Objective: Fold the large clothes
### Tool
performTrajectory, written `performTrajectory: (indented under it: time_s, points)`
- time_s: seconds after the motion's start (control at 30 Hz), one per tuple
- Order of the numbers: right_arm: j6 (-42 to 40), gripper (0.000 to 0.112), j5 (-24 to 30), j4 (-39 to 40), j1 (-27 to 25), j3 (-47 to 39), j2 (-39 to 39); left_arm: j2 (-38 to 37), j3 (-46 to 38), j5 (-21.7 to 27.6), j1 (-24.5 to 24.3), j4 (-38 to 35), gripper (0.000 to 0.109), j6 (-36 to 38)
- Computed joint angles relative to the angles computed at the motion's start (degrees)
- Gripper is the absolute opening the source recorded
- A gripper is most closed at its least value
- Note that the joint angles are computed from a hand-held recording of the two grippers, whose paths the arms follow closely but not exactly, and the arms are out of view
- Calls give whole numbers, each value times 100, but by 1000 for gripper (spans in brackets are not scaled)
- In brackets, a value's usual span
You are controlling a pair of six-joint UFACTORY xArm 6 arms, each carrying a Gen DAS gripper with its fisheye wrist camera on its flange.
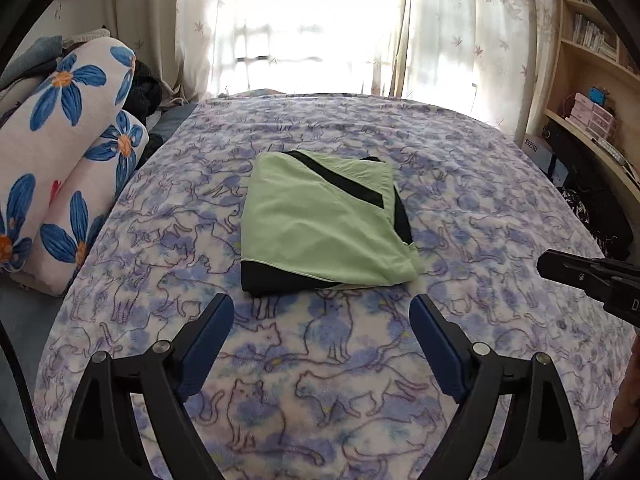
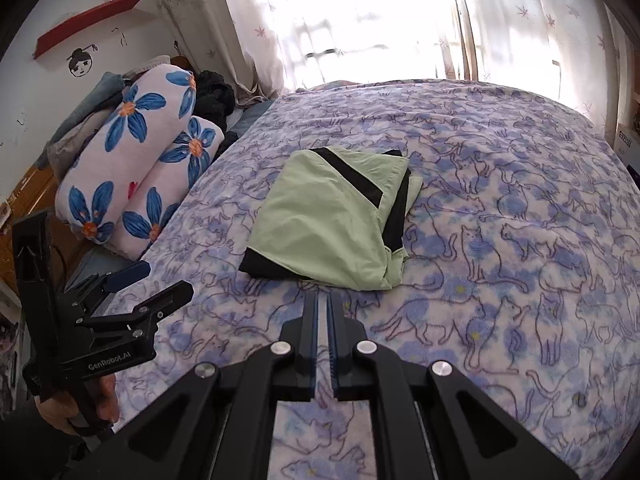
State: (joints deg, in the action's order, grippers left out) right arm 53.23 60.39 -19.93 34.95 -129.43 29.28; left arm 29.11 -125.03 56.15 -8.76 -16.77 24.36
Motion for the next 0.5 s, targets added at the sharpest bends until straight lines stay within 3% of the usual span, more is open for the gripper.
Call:
performTrajectory:
  time_s: [0.13,0.33,0.4,0.47,0.5]
  points:
    - [296,4,-75,-228,359,901,-887,-1210,1405,-243,6,-214,93,162]
    - [612,5,101,-781,943,1540,-1787,-2422,2603,-65,81,-460,93,259]
    - [734,13,342,-1033,1153,1560,-1922,-2786,2968,-93,89,-519,93,349]
    - [956,40,599,-1364,1376,1653,-2059,-3149,3339,-136,93,-564,93,449]
    - [1089,46,656,-1533,1473,1791,-2163,-3333,3527,-153,97,-567,94,476]
